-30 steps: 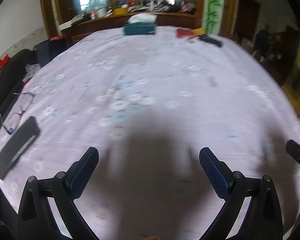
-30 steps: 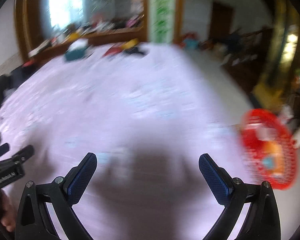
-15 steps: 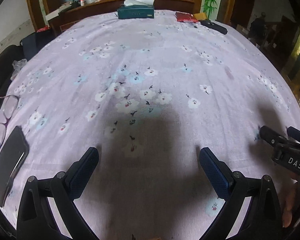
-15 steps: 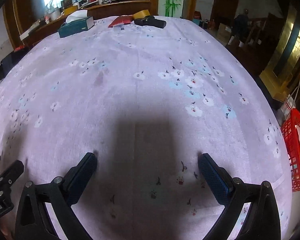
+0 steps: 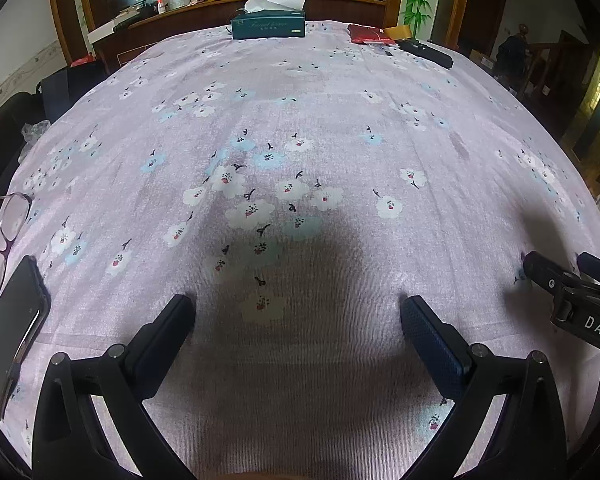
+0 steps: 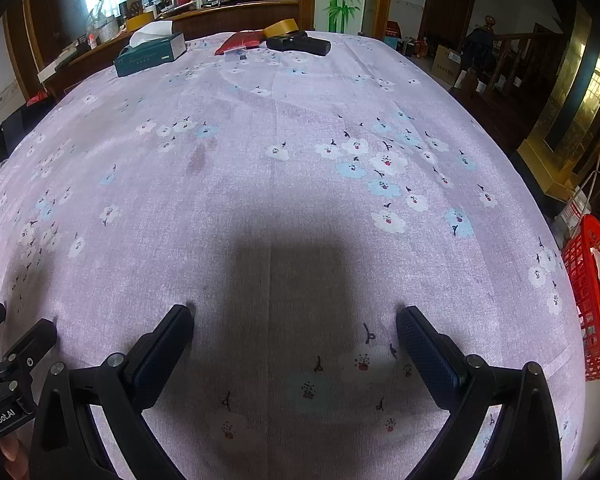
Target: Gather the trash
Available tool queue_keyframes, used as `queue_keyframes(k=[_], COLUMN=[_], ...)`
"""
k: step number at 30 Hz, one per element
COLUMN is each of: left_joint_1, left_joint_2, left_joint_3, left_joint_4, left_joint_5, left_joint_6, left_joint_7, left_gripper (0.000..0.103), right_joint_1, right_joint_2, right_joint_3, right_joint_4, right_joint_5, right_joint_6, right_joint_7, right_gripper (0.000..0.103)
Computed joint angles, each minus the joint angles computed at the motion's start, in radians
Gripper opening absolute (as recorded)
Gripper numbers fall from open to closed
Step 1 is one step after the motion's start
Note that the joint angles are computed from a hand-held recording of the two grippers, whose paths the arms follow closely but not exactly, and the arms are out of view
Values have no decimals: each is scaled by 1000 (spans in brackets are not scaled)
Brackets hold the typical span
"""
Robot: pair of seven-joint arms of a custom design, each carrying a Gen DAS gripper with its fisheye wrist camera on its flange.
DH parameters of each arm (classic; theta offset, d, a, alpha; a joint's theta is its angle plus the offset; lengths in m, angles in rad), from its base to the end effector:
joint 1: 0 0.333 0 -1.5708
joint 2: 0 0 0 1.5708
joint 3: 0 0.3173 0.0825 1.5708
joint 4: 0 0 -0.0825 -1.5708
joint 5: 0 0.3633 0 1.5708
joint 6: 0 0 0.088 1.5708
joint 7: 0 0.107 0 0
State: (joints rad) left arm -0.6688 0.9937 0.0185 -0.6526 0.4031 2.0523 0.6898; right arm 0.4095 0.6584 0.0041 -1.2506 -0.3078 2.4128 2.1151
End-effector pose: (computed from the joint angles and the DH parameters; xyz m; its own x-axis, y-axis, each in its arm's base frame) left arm 0.6469 -0.4759 0.4330 0.0995 -0.9949 0.0160 -0.8374 -0.0924 -0.5387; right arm 0.6954 0.3024 0.4398 0.0429 -0.9990 0.0093 -0.8458 -0.0412 -0.5319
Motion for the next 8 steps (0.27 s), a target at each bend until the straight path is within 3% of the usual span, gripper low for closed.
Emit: queue_keyframes(k=[8], left_joint_1=[1], left_joint_2=[-2], left_joint_3=[0], left_joint_4=[-4], left_joint_5=[0], left_joint_6=[4], left_joint_7=[0], left_gripper=[103], right_joint_1=[0], right_joint_2=[0], right_joint_3=[-1], right_joint_4=[1], right_joint_5=[0], right_joint_6=[0], right_joint_7=[0], right_gripper=[103])
